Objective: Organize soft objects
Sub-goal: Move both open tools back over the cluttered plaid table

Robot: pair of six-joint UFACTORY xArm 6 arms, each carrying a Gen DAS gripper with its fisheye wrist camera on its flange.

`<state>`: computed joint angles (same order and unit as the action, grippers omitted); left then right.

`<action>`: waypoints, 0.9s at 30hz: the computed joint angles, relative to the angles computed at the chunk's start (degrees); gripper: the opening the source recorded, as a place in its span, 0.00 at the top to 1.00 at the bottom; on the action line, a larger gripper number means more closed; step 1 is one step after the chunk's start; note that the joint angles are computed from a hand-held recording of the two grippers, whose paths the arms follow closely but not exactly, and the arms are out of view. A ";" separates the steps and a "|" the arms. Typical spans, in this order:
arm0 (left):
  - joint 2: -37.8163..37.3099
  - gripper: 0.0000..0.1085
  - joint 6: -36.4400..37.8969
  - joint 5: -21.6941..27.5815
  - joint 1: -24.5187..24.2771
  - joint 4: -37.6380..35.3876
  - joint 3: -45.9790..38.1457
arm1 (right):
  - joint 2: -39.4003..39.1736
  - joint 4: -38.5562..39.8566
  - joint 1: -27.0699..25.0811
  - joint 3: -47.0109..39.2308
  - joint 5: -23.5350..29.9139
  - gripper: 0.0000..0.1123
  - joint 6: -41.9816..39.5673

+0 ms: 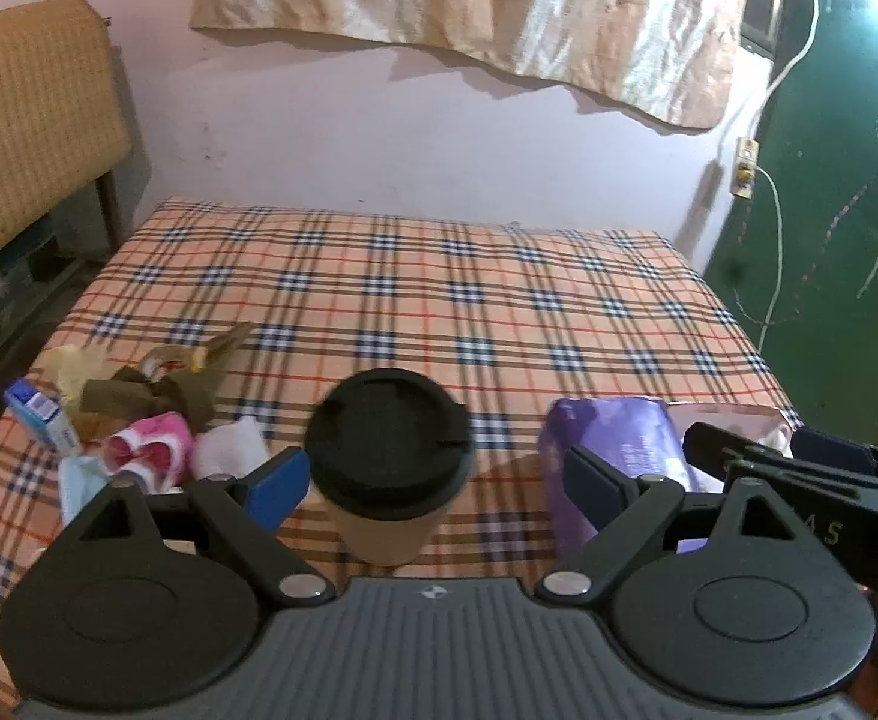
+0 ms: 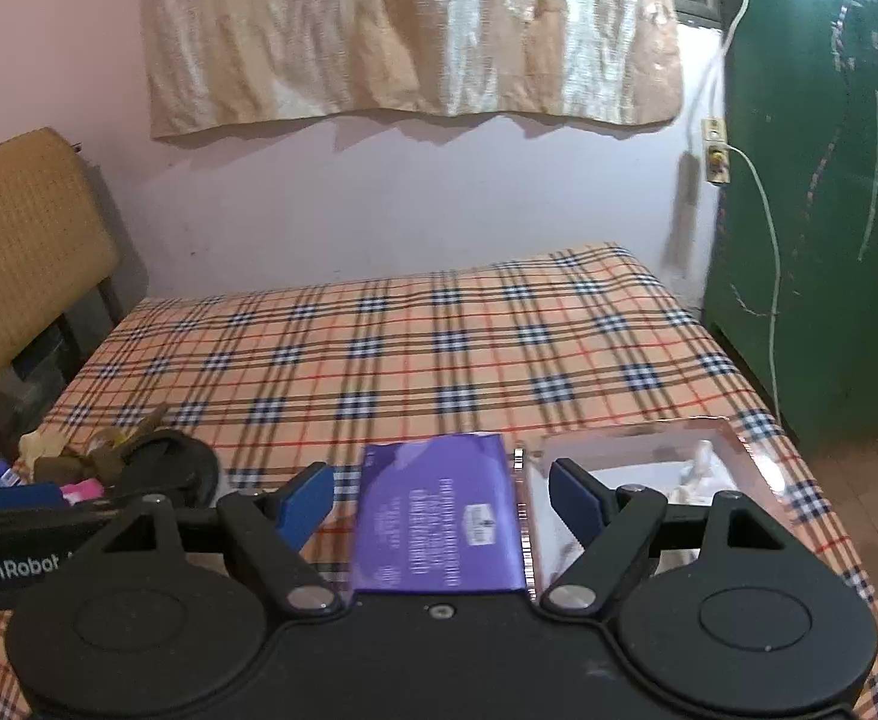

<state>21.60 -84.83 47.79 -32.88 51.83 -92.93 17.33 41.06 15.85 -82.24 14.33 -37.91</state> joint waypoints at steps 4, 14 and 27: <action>-3.14 0.13 -1.55 -0.34 0.47 0.50 3.94 | -0.49 1.07 1.49 0.37 0.58 0.18 -0.87; -9.31 0.13 -5.04 1.39 1.19 1.91 11.54 | -1.28 1.04 5.03 1.47 0.69 0.18 -1.68; -16.73 0.13 -9.33 2.10 2.27 3.40 19.99 | -2.50 0.43 8.85 2.83 0.76 0.18 -1.64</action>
<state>4.87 -94.16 49.90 -30.61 55.24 -72.94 14.83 41.49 24.70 -79.42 15.10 -39.55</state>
